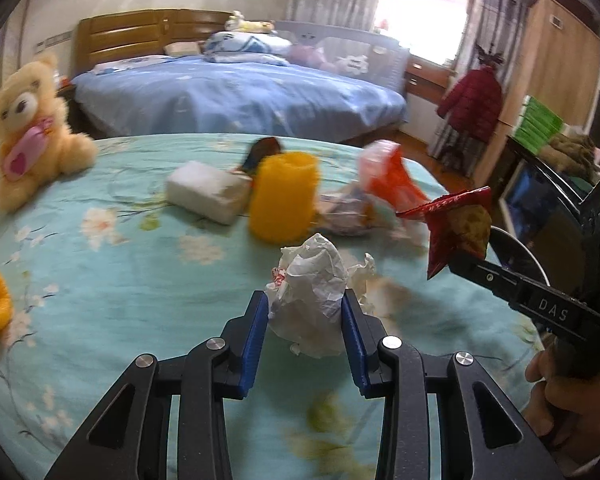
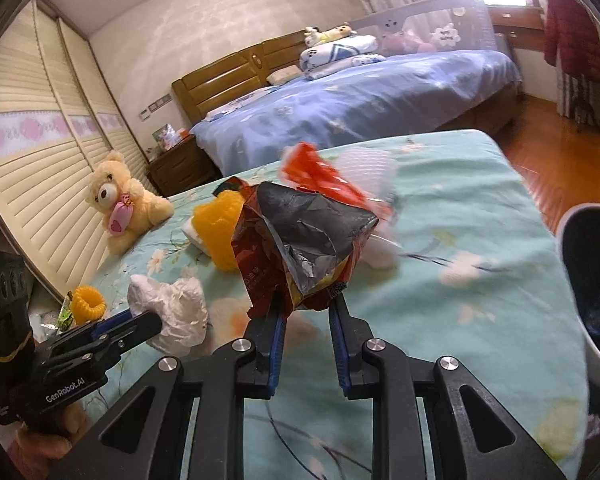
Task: Collect trash
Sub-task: 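Carry the red snack bag over the bin with the right tool while the left carries the tissue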
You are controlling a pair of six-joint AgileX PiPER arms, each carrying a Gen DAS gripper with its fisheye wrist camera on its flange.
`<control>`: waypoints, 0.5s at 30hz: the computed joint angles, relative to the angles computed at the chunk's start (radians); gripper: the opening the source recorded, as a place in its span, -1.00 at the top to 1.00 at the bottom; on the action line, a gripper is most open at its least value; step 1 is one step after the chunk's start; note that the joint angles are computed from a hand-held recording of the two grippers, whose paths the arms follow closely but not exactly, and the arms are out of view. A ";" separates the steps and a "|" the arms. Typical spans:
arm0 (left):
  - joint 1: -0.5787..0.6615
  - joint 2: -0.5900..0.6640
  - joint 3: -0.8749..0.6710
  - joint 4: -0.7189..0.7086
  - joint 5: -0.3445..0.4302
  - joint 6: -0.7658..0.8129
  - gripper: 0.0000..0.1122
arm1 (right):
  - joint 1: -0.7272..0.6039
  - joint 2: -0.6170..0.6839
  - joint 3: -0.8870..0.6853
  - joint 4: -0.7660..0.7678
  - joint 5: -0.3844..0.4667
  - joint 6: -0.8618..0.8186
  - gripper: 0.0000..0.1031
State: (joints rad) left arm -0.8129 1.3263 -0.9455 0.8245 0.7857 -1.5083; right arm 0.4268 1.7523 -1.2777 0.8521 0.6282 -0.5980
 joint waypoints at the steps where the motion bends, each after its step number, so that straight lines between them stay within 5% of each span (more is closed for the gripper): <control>1: -0.001 0.009 -0.006 -0.001 -0.008 0.005 0.37 | -0.010 -0.010 0.012 -0.006 -0.002 0.002 0.59; 15: 0.030 0.181 -0.160 -0.063 -0.117 0.164 0.37 | -0.184 -0.099 0.126 -0.017 0.018 -0.029 0.59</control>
State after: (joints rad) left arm -0.7832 1.5073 -1.1059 0.7619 0.6692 -1.3445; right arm 0.2432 1.6537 -1.1519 0.8351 0.6462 -0.6274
